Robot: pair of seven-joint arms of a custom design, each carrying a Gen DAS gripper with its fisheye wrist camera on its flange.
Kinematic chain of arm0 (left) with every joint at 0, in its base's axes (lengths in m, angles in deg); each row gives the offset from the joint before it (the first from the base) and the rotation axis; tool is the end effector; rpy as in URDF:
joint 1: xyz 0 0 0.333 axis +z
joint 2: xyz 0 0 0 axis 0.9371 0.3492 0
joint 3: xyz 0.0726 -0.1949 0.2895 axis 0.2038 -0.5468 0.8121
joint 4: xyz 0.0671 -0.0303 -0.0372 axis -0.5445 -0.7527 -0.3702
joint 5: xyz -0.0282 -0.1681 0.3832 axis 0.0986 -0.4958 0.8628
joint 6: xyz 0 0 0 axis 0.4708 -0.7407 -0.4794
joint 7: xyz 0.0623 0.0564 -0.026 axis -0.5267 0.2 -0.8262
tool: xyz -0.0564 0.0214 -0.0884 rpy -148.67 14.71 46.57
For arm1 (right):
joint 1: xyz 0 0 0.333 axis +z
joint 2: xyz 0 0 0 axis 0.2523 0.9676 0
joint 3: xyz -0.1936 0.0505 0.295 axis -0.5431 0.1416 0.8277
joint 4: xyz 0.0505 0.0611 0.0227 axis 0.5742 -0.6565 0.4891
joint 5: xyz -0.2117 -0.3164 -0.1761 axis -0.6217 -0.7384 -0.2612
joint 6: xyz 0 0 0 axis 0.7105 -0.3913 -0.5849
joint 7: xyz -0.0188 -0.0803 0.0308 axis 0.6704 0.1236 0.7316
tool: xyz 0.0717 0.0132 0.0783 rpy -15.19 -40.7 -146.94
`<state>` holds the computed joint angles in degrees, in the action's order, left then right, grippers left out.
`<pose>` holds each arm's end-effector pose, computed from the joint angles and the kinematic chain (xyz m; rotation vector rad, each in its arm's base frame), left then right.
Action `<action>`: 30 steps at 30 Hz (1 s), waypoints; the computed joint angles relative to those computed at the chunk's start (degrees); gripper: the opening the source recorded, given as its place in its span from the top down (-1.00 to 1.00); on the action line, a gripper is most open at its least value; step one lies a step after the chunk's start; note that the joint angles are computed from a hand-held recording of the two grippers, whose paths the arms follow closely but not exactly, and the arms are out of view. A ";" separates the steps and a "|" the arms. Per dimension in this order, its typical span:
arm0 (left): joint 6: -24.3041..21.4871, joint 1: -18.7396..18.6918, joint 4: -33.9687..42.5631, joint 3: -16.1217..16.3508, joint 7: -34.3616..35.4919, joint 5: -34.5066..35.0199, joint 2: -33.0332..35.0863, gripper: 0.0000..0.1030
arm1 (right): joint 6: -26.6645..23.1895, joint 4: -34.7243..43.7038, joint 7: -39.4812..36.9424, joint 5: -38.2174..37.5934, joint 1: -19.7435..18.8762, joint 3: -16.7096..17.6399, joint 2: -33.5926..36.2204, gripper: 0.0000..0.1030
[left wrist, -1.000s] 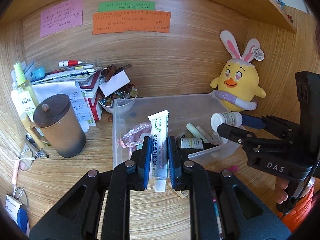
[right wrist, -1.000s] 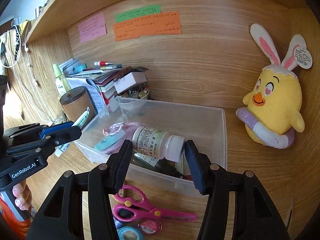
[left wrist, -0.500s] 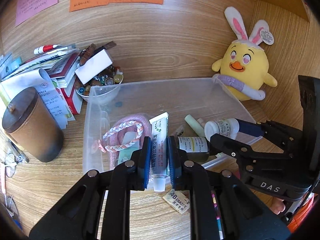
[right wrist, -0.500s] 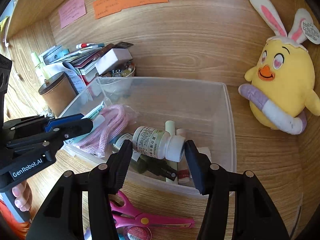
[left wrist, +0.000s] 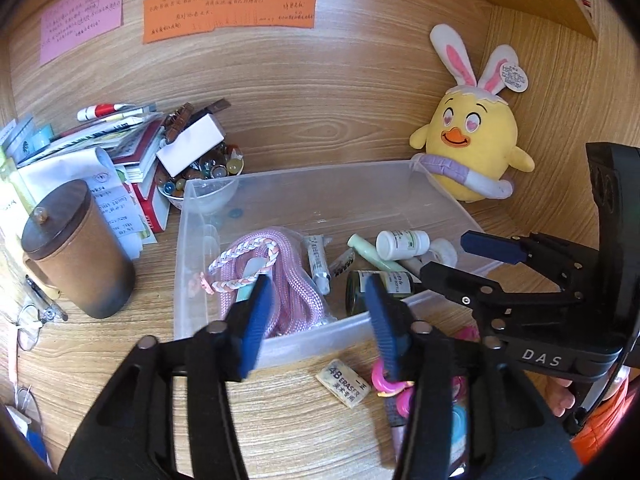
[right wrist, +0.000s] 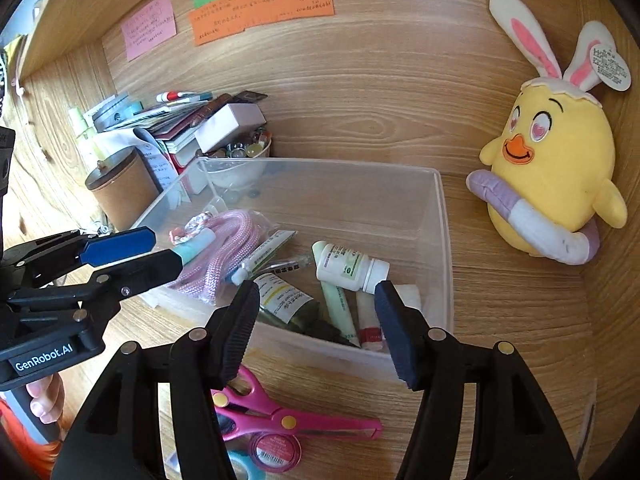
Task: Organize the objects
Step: 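Place the white tube and pill bottle into the clear box, opening both tools, then grasp the purple bottle with the left tool while the right tool grasps the blue card box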
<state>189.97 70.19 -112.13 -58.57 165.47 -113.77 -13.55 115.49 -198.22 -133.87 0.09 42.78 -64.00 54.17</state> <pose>0.6903 -0.1672 0.4031 -1.1149 2.4254 -1.1023 0.5992 0.3300 0.3754 -1.5845 1.8551 -0.6899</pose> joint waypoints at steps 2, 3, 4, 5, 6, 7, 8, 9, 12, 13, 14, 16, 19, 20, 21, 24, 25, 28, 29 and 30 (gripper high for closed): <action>1.67 1.00 -1.60 -1.18 2.82 -2.77 -1.18 -0.50 | -0.49 -1.20 1.63 -1.98 0.82 -0.24 -1.23 -0.17; 2.55 1.31 -2.38 -1.58 4.31 -4.22 -1.76 -0.58 | -0.81 -1.83 2.16 -2.74 0.96 -0.06 -1.82 -0.18; 3.40 1.60 -3.14 -1.95 6.01 -5.80 -2.35 -0.70 | -1.11 -2.50 2.73 -3.46 1.03 0.21 -2.43 -0.19; 4.03 1.90 -3.84 -2.28 7.93 -7.49 -2.90 -0.75 | -1.32 -3.39 3.53 -4.34 1.12 0.56 -3.16 -0.20; 4.53 1.97 -4.54 -2.35 9.55 -8.87 -3.45 -0.77 | -1.41 -3.90 4.20 -5.03 1.02 0.94 -3.54 -0.27; 4.94 1.84 -5.21 -2.17 10.71 -9.89 -3.94 -0.81 | -1.63 -4.61 5.36 -6.04 1.07 1.27 -4.09 -0.38; 5.08 1.69 -5.84 -1.89 11.65 -10.72 -4.38 -0.83 | -2.18 -5.36 6.75 -7.27 1.22 1.62 -4.65 -0.43; 4.95 1.44 -6.42 -1.44 12.13 -11.14 -4.77 -0.83 | -2.79 -5.98 7.62 -8.08 1.24 2.13 -5.09 -0.44; 3.85 0.60 -8.13 0.19 12.24 -10.98 -5.69 -0.83 | -4.49 -7.81 8.24 -8.66 1.16 3.94 -6.17 -0.44; 3.35 0.37 -8.77 0.73 12.00 -10.65 -6.00 -0.83 | -4.51 -8.45 8.45 -8.78 1.10 4.46 -6.45 -0.45; 2.78 0.21 -9.45 1.18 11.89 -10.36 -6.24 -0.83 | -4.42 -9.08 8.51 -8.70 1.04 4.96 -6.67 -0.45; 1.56 -0.30 -10.78 2.16 11.04 -8.93 -6.64 -0.83 | -4.33 -10.17 8.97 -8.69 1.11 5.74 -6.95 -0.45; -0.58 -1.17 -12.45 3.46 8.82 -5.46 -6.80 -0.78 | -4.56 -11.48 8.55 -8.09 1.54 6.75 -7.03 -0.45; -0.83 -1.45 -13.15 3.64 8.40 -4.44 -6.91 -0.64 | -5.49 -11.83 8.67 -8.13 1.98 7.02 -7.12 -0.45; -1.14 -1.84 -13.56 3.94 7.52 -2.94 -6.87 -0.58 | -5.97 -12.21 8.97 -8.24 2.30 7.24 -7.24 -0.45; -1.67 -2.69 -14.18 4.44 4.66 0.87 -6.34 -0.39 | -3.72 -13.29 11.21 -9.47 2.42 7.61 -7.43 -0.45; -2.19 -2.66 -14.10 4.39 3.87 1.52 -6.14 -0.37 | -3.20 -13.43 11.18 -9.28 2.45 7.80 -7.29 -0.45; -3.53 -2.32 -13.88 3.87 2.94 1.94 -5.88 -0.35 | -2.56 -13.51 10.14 -8.12 2.89 8.21 -6.43 -0.45; -3.58 -2.15 -13.88 3.55 3.31 1.51 -5.87 -0.34 | -1.67 -13.54 9.87 -7.80 2.96 8.22 -6.00 -0.45; -3.34 -2.24 -13.90 3.39 3.33 1.40 -5.85 -0.31 | -0.71 -13.51 9.76 -7.65 3.07 8.13 -5.52 -0.45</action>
<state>186.63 67.95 -126.03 -55.18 168.79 -112.37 -19.41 114.79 -211.73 -124.11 -7.57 45.85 -55.86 48.64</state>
